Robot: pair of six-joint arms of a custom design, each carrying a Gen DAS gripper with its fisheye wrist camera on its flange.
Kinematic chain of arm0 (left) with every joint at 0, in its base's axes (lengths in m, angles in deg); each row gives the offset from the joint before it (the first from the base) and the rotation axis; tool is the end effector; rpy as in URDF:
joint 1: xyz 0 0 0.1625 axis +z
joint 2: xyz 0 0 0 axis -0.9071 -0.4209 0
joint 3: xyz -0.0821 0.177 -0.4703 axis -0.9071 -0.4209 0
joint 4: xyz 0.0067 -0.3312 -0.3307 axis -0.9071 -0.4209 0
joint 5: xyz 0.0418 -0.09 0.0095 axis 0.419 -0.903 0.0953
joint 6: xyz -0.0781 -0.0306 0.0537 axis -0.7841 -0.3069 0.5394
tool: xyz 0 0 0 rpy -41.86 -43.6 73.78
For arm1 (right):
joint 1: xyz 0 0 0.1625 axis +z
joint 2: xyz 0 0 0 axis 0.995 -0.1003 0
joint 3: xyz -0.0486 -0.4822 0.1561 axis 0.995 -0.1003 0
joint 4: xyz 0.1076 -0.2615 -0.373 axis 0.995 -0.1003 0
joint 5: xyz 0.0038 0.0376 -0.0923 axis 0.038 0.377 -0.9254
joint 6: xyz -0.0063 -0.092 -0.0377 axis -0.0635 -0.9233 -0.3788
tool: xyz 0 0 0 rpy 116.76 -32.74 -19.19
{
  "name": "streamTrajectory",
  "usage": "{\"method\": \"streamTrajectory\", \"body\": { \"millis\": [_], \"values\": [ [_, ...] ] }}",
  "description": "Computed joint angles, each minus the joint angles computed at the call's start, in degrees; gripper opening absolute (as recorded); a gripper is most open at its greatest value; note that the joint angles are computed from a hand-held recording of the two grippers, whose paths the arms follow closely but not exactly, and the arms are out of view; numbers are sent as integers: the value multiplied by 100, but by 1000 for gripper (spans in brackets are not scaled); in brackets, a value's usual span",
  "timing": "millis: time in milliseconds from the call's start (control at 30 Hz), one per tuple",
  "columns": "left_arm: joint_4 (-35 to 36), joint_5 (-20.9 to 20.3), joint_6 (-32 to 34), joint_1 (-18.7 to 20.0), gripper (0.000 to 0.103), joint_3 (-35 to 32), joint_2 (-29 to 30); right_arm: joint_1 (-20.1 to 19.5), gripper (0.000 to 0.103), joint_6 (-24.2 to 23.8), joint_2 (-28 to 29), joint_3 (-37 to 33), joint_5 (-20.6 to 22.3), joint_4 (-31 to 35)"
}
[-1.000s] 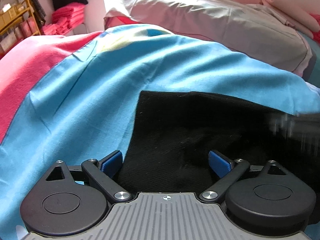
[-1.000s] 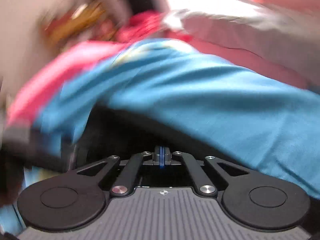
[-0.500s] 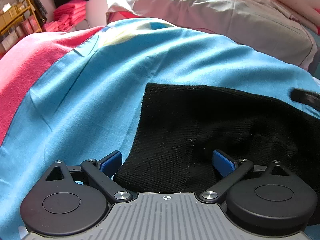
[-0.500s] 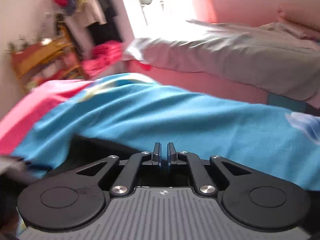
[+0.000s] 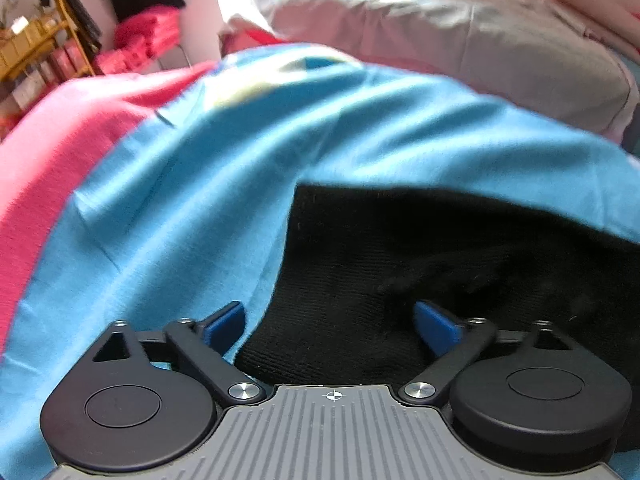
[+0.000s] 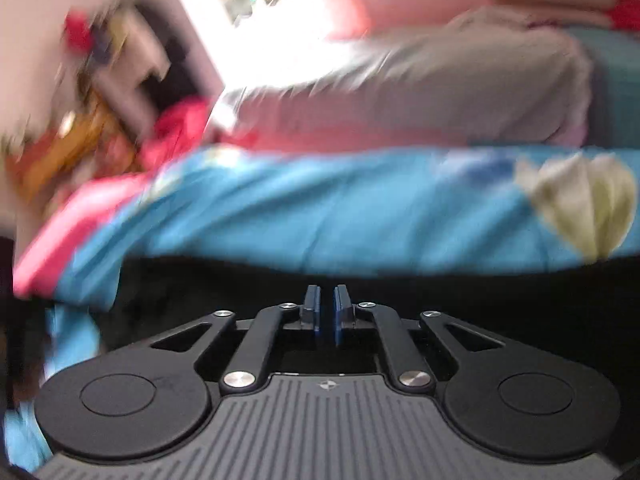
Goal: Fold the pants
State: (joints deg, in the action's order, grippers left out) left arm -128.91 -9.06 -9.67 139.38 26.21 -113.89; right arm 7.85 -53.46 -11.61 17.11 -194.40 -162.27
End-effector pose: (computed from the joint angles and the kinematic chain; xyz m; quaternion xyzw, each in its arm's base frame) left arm -0.0142 -0.8155 0.2096 0.1569 0.8724 -0.2341 0.3993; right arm 0.1346 -0.7896 0.0194 0.1108 -0.9112 0.3528 0.1814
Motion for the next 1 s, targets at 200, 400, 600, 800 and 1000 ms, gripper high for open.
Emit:
{"method": "streamTrajectory", "body": {
  "millis": [200,400,600,800,1000],
  "values": [
    [-442,-252,268,-208,103,46,172,-166,4,481,-5,200,-856,-1428],
    [-286,85,212,-173,103,-174,573,-307,22,-326,-526,1032,-372,-1438],
    [-33,-54,-67,-100,103,-211,499,-869,8,215,-1068,1406,-325,-2104],
    [-134,70,-131,-141,103,-195,543,-993,28,413,-1531,1850,-83,-1779],
    [-67,148,-192,-166,103,-204,548,-1150,30,1110,-1450,1696,-1280,-3162]
  ]
}}
